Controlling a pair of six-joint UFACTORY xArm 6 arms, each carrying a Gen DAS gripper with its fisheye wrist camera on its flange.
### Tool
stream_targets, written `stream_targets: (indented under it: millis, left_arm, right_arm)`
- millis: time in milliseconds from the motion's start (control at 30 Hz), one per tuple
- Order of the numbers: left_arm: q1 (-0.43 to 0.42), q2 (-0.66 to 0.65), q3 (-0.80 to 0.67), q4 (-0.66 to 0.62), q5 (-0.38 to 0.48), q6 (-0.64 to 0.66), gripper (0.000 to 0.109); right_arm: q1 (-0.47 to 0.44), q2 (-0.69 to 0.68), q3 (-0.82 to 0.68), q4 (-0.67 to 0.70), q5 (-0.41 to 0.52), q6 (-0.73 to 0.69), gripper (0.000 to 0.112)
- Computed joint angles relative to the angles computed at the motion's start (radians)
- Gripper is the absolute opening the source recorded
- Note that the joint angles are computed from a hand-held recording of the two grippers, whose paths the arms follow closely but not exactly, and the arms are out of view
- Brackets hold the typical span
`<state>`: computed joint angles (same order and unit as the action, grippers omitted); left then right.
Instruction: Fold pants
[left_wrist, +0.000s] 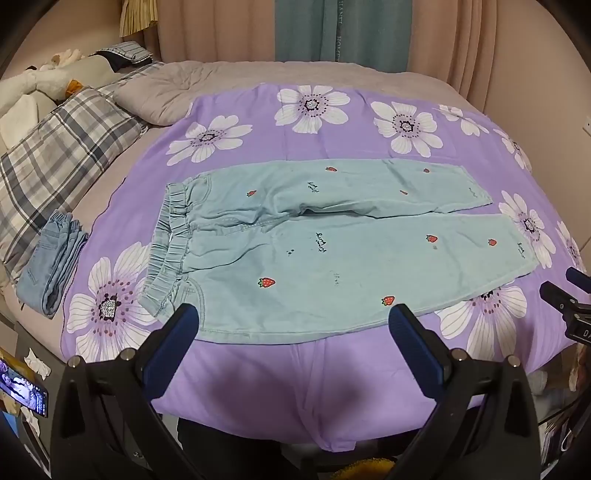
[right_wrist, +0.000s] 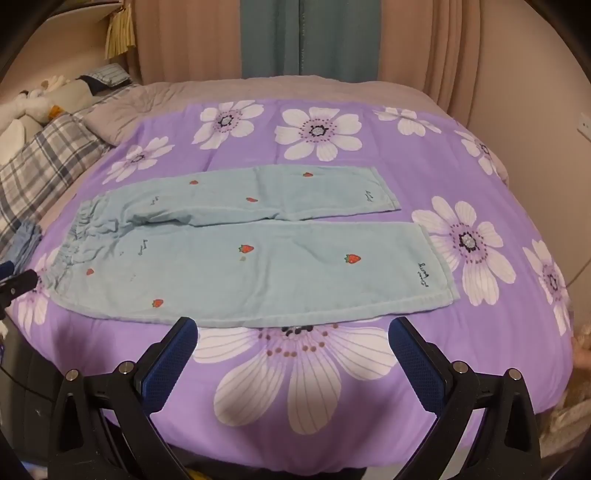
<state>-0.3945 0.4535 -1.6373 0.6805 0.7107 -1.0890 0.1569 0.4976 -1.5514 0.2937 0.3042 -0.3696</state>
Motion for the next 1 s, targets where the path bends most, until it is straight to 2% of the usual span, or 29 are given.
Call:
stream_targets:
  millis: [1000]
  left_arm:
    - [0.000,0.003,0.007,-0.014,-0.003,0.010,0.103]
  right_arm:
    - [0.004,0.002,0.011,0.004,-0.010,0.001,0.102]
